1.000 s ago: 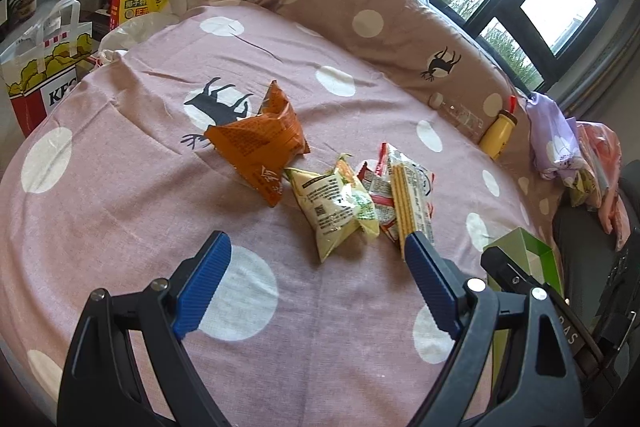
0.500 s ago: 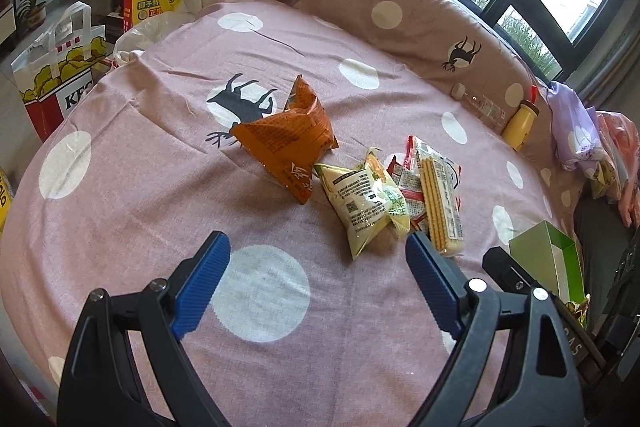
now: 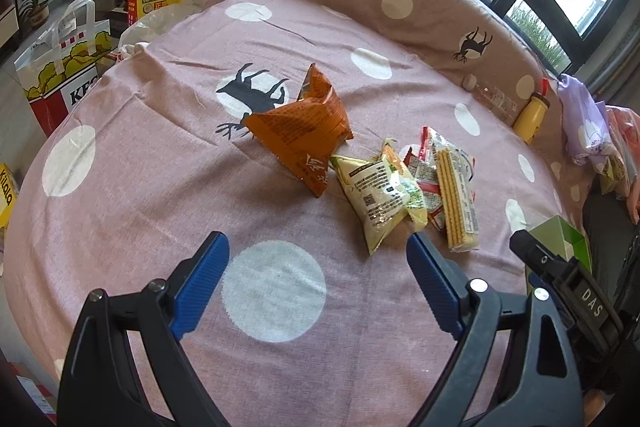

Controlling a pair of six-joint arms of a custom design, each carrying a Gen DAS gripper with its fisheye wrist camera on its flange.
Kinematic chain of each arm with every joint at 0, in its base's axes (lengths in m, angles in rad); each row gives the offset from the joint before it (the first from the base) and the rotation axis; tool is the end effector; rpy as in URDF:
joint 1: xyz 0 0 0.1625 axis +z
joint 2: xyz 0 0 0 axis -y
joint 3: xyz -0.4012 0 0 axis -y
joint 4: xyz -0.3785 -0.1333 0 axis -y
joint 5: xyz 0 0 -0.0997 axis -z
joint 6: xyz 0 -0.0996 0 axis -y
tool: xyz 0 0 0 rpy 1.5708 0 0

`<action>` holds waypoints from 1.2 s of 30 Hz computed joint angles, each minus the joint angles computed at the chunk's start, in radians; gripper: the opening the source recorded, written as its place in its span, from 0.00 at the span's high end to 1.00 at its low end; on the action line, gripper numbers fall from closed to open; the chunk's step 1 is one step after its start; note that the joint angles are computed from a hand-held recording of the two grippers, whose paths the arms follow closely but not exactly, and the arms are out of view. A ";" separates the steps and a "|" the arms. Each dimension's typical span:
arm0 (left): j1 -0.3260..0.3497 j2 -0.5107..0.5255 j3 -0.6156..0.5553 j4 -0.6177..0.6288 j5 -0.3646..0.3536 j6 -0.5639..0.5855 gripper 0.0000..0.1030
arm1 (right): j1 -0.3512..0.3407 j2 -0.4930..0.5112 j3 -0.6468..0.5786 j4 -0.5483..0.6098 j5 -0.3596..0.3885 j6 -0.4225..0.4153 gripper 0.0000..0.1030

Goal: Organize snacks
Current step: 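Grasp the clear wafer biscuit pack with the right gripper, then lift and carry the wafer pack with the right gripper over the green box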

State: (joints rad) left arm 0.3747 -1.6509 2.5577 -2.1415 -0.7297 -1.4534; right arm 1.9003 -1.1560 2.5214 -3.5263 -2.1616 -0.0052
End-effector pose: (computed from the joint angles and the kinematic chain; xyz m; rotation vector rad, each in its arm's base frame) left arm -0.1785 -0.2932 0.1688 -0.1303 2.4590 -0.9636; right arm 0.1926 -0.3228 0.1459 0.1898 -2.5219 0.8791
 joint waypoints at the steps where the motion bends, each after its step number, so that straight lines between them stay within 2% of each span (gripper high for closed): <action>1: 0.004 0.007 -0.004 0.007 -0.003 -0.002 0.12 | -0.004 0.002 -0.010 0.015 0.005 -0.001 0.01; 6: 0.021 0.025 -0.016 0.013 -0.021 0.007 0.12 | -0.067 0.020 -0.092 0.124 0.139 -0.050 0.01; 9: 0.020 0.037 -0.025 0.030 -0.024 0.015 0.12 | -0.105 0.051 -0.161 0.225 0.177 -0.063 0.01; 12: 0.024 0.051 -0.035 0.039 -0.027 0.027 0.12 | -0.124 0.091 -0.185 0.221 0.196 -0.078 0.02; 13: 0.026 0.056 -0.038 0.040 -0.029 0.024 0.12 | -0.124 0.102 -0.190 0.230 0.193 -0.084 0.04; 15: 0.028 0.064 -0.044 0.048 -0.032 0.014 0.12 | -0.114 0.119 -0.193 0.232 0.160 -0.100 0.25; 16: 0.027 0.065 -0.046 0.050 -0.033 0.010 0.12 | -0.104 0.126 -0.187 0.206 0.137 -0.117 0.31; 17: 0.026 0.070 -0.048 0.045 -0.036 0.011 0.12 | -0.101 0.124 -0.176 0.184 0.135 -0.129 0.41; 18: 0.025 0.071 -0.045 0.034 -0.039 0.018 0.12 | -0.098 0.112 -0.160 0.176 0.136 -0.119 0.44; 21: 0.018 0.080 -0.043 0.018 -0.041 0.029 0.12 | -0.092 0.046 -0.114 0.186 0.140 -0.093 0.47; 23: 0.013 0.075 -0.041 0.029 -0.036 0.017 0.12 | -0.085 -0.025 -0.068 0.219 0.139 -0.046 0.47; 25: 0.009 0.074 -0.038 0.021 -0.032 0.007 0.12 | -0.059 -0.081 -0.028 0.259 0.089 0.010 0.47; 27: 0.009 0.076 -0.034 0.005 -0.035 0.010 0.12 | -0.032 -0.105 0.012 0.243 0.045 0.024 0.47; 29: 0.012 0.090 -0.034 -0.023 -0.044 0.031 0.12 | -0.021 -0.129 0.037 0.281 0.024 0.047 0.47; 34: 0.011 0.138 -0.045 -0.051 -0.058 0.058 0.12 | -0.056 -0.143 0.050 0.358 0.045 0.107 0.47; 36: 0.011 0.156 -0.045 -0.076 -0.068 0.078 0.12 | -0.087 -0.172 0.058 0.357 0.097 0.104 0.46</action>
